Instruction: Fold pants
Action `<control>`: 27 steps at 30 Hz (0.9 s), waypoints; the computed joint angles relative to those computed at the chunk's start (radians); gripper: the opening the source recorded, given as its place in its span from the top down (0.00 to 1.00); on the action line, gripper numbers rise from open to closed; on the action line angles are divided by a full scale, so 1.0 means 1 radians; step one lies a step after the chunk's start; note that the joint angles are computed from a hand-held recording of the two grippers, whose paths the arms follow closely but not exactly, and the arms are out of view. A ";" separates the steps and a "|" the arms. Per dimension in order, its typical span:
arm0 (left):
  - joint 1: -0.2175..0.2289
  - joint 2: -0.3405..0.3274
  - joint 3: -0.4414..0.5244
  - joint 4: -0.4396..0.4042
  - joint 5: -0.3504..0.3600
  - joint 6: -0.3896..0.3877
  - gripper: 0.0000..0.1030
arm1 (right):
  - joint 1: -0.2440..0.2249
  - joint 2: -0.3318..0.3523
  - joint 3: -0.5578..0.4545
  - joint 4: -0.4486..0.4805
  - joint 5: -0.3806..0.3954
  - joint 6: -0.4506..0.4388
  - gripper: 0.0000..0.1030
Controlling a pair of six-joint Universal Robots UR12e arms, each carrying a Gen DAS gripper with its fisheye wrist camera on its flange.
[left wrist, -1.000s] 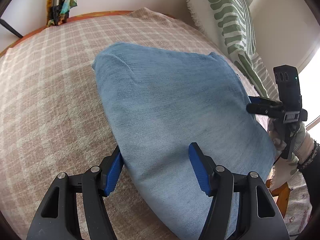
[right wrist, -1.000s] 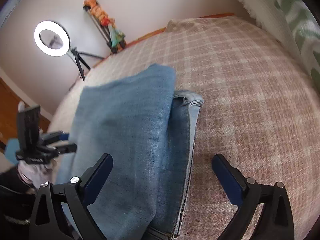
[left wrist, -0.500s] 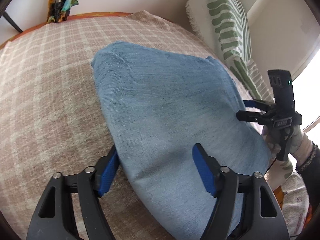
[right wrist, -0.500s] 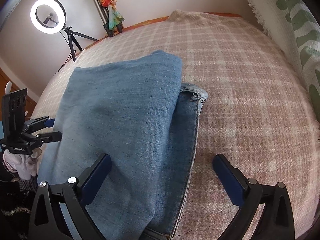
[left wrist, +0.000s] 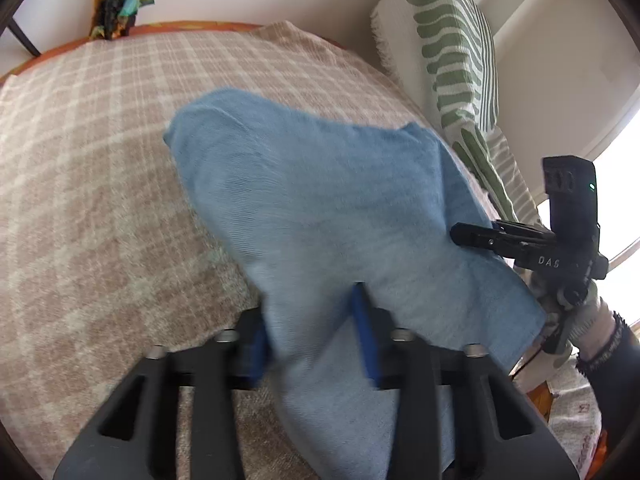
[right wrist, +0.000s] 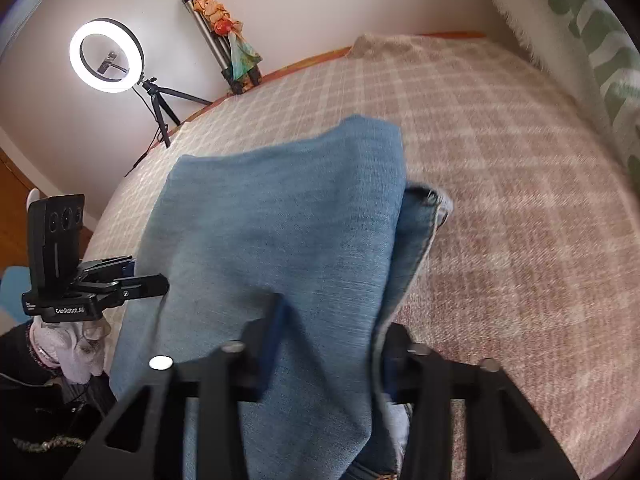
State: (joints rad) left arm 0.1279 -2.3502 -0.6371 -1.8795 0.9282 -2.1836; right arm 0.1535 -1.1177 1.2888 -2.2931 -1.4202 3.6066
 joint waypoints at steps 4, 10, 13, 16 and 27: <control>0.006 0.011 -0.010 0.018 -0.029 0.010 0.86 | 0.029 0.012 -0.058 0.069 -0.096 -0.049 0.83; 0.016 0.033 -0.036 0.041 -0.074 0.031 0.87 | 0.051 0.008 -0.088 0.052 -0.158 -0.076 0.85; 0.020 0.041 -0.040 0.047 -0.099 0.055 0.87 | 0.065 0.016 -0.121 0.063 -0.187 -0.105 0.85; 0.023 0.044 -0.037 0.063 -0.122 0.069 0.87 | 0.076 0.029 -0.156 0.075 -0.207 -0.132 0.86; 0.018 -0.030 0.116 0.061 -0.174 0.055 0.87 | 0.087 0.096 -0.291 0.063 -0.273 -0.151 0.86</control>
State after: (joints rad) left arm 0.1457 -2.3797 -0.5216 -1.8180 0.7542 -2.1286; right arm 0.2407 -1.0218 0.9982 -2.2297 -1.6933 3.4552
